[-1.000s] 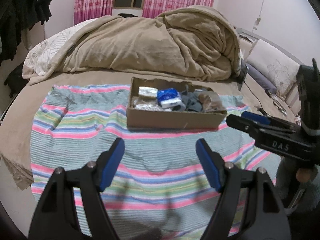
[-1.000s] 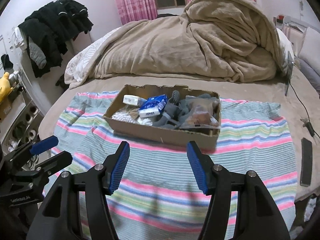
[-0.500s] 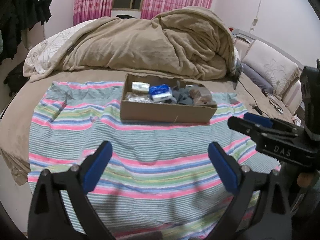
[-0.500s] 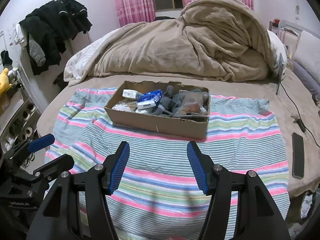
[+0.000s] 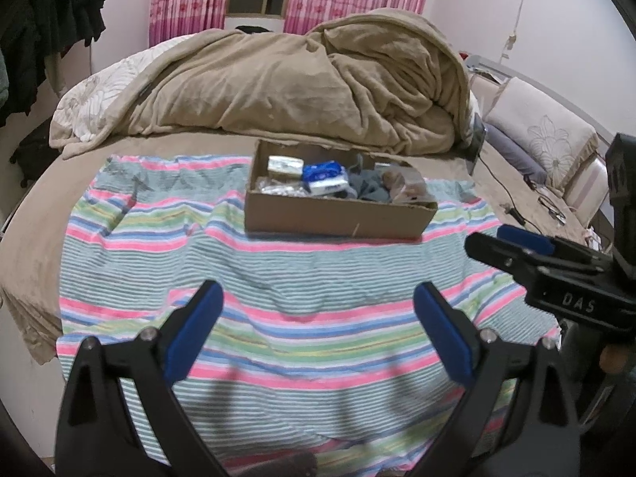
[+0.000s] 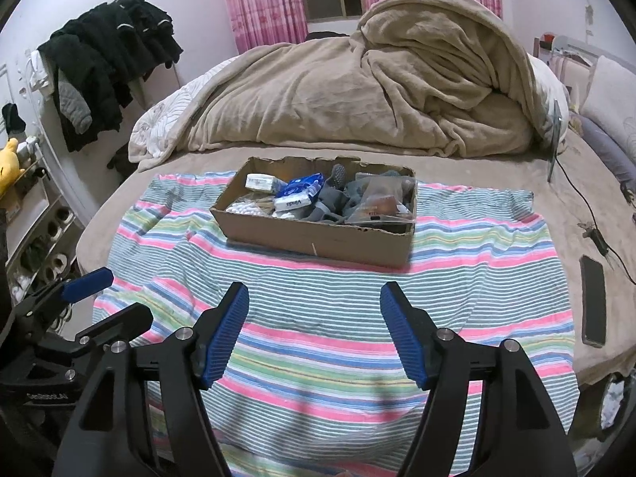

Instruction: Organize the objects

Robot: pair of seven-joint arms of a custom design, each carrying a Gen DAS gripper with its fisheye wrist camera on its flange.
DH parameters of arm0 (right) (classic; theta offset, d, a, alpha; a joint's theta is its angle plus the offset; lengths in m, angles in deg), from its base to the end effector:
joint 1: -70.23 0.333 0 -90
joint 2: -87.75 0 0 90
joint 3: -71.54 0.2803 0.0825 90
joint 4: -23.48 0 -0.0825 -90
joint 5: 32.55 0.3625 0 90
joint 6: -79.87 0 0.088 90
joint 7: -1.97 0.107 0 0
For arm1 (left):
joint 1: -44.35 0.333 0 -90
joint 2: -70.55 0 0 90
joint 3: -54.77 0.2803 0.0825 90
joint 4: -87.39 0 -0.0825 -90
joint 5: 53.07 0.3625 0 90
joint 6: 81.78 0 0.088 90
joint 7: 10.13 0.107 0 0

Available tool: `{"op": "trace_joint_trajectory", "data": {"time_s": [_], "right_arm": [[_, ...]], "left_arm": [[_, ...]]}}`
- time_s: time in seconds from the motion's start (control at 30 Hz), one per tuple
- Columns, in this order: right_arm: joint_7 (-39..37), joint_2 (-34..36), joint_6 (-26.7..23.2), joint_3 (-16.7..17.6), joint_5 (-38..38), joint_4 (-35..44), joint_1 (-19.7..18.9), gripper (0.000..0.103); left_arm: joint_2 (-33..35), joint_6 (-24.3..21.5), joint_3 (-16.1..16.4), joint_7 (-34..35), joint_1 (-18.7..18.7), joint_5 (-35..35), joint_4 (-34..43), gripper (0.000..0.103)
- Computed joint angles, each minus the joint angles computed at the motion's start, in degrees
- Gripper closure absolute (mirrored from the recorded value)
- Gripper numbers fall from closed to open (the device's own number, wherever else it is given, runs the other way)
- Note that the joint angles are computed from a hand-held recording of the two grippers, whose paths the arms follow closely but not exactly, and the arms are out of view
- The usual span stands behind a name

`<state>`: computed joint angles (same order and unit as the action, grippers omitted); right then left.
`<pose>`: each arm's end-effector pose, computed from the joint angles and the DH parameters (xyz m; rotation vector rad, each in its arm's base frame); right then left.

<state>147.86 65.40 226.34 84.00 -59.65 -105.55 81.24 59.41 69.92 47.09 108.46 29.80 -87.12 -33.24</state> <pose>0.4318 0.2072 0.5659 -1.5043 1.9288 -0.6811 0.4964 -0.1915 0.5557 -1.3943 2.2828 -1.1337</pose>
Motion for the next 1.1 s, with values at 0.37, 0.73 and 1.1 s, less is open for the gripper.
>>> {"op": "trace_joint_trajectory", "data": {"time_s": [0.37, 0.73, 1.1], "right_arm": [[-0.3, 0.5, 0.5, -0.5, 0.6, -0.1, 0.1, 0.031], [-1.1, 1.1, 0.7, -0.8, 1.1, 0.2, 0.2, 0.031], [-1.5, 1.4, 0.6, -0.9, 1.4, 0.4, 0.3, 0.031]], "left_arm": [[0.7, -0.8, -0.2, -0.1, 0.2, 0.7, 1.1, 0.005], [0.7, -0.6, -0.4, -0.2, 0.3, 1.0, 1.1, 0.005], [0.6, 0.6, -0.2, 0.7, 0.1, 1.2, 0.8, 0.005]]}}
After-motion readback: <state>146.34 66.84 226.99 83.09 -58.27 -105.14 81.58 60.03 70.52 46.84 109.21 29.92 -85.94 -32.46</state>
